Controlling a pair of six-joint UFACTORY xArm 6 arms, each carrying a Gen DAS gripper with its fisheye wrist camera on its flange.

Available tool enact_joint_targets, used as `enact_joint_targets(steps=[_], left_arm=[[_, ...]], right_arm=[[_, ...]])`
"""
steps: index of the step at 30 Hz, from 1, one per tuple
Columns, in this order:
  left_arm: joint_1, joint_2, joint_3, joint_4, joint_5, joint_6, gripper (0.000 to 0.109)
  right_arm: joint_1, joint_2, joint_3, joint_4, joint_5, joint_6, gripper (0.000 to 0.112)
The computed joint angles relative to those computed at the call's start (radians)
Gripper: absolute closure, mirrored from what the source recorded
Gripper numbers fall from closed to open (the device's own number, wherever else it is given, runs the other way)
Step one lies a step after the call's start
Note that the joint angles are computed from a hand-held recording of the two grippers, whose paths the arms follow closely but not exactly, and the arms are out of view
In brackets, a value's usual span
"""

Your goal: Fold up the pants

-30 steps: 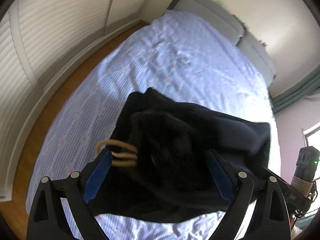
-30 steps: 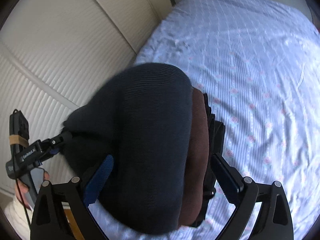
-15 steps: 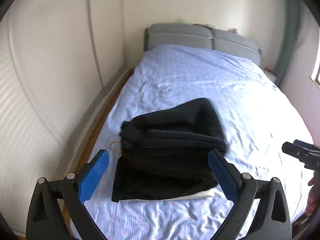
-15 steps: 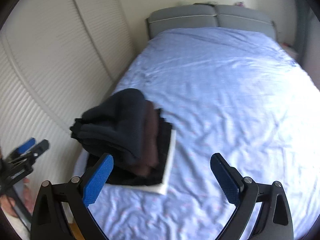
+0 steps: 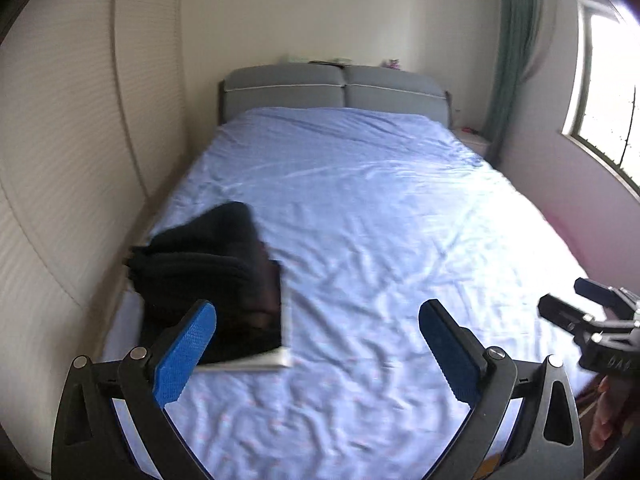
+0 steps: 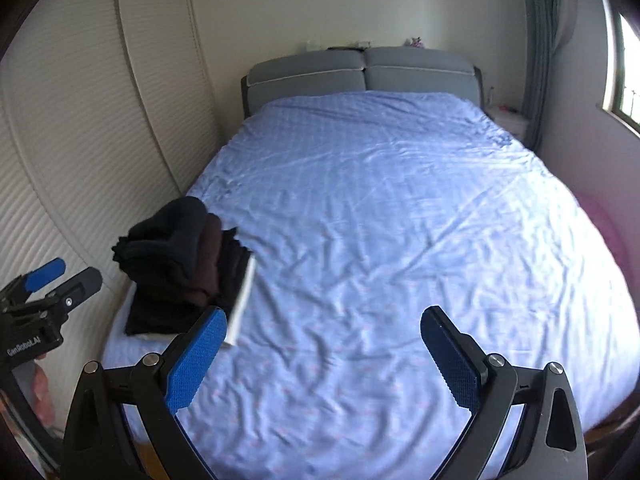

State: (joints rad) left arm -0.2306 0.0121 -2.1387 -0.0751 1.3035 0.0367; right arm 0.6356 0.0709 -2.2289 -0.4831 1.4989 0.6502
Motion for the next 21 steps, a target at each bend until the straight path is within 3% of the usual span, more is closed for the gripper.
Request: enact_joint_targets(steps=[4,8,17,21], left_arm=[[-0.151,-0.046,0.037,0.09,0.001,-0.111,0.006],[-0.293,-0.068,0.052,0.197,0.002,-0.206,0.006],[-0.546,-0.062,0.017,0.373,0.041,-0.391,0.006],[-0.601,-0.067,0.018,0.402,0.049,-0.441,0.006]], right_arm=[[-0.037,-0.211,0.215,0.004,-0.03,-0.009,0.014],[-0.081,-0.36,0.335,0.014,-0.028,-0.041,0.014],[-0.207,-0.551,0.442,0.083,0.002,-0.149,0.014],[-0.239,-0.595,0.467,0.102,0.007,-0.186,0.014]])
